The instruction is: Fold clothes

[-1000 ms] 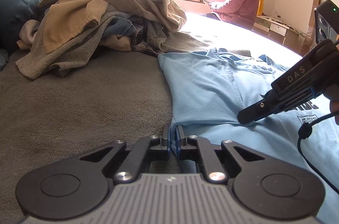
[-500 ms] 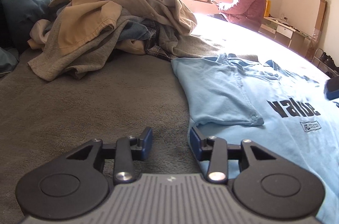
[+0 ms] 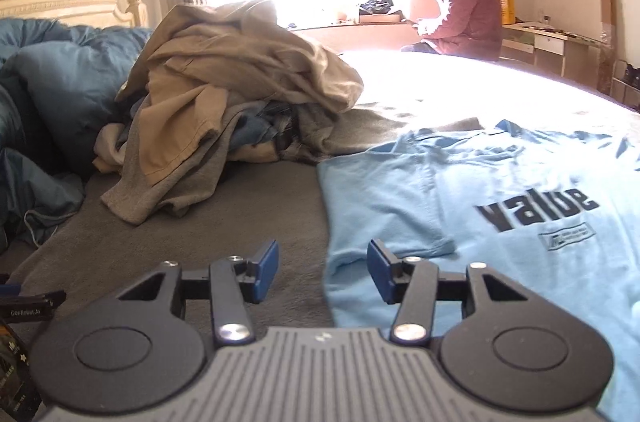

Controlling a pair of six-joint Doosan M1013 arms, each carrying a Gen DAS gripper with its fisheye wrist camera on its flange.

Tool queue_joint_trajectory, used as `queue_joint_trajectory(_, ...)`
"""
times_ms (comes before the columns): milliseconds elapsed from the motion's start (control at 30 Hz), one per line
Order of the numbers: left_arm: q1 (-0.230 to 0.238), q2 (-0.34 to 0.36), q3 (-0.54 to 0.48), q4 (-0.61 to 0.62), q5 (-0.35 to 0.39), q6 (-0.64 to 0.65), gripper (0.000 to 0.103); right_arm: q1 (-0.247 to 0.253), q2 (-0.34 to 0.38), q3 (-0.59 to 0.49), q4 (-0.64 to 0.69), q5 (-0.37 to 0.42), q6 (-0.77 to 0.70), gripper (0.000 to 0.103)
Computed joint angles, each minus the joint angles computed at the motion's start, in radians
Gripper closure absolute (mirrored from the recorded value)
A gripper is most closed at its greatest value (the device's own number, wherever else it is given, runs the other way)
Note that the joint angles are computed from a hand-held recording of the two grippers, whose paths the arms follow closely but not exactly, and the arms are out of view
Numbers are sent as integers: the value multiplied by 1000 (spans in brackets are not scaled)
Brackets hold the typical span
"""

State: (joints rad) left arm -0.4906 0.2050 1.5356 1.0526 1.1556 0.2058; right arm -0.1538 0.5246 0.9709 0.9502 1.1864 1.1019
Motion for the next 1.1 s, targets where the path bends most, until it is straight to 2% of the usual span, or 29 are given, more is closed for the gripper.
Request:
queue_joint_trajectory(100, -25, 42, -86, 9, -50, 81, 49, 5, 52, -25, 15, 14, 25, 58)
queue_joint_trajectory(200, -36, 94, -173, -16, -135, 167, 47, 31, 120, -84, -6, 30, 71, 58)
queue_joint_trajectory(367, -30, 209, -314, -139, -261, 326, 47, 80, 232, -201, -50, -29, 172, 58)
queue_joint_trajectory(500, -13, 289, -395, -273, -321, 448, 48, 114, 350, -376, -123, -34, 308, 59)
queue_joint_trajectory(600, -2, 331, -430, -348, -339, 509, 49, 137, 430, -508, -196, -25, 392, 59)
queue_joint_trajectory(667, 6, 339, -427, -382, -358, 524, 49, 150, 480, -592, -249, -17, 457, 63)
queue_joint_trajectory(700, 9, 341, -424, -397, -367, 528, 49, 152, 488, -599, -250, -34, 470, 71)
queue_joint_trajectory(733, 13, 341, -419, -412, -376, 533, 49, 155, 489, -597, -256, -54, 471, 78)
queue_joint_trajectory(767, 16, 338, -411, -428, -384, 535, 49, 156, 486, -591, -261, -72, 470, 92)
queue_joint_trajectory(800, 20, 336, -403, -442, -394, 533, 49, 158, 484, -584, -263, -91, 468, 95)
queue_joint_trajectory(933, 39, 319, -366, -498, -442, 508, 52, 167, 460, -551, -236, -160, 352, 98)
queue_joint_trajectory(1033, 45, 304, -345, -511, -467, 492, 53, 194, 485, -637, -234, -120, 228, 98)
queue_joint_trajectory(1100, 45, 300, -340, -511, -472, 488, 53, 219, 525, -746, -230, -30, 130, 98)
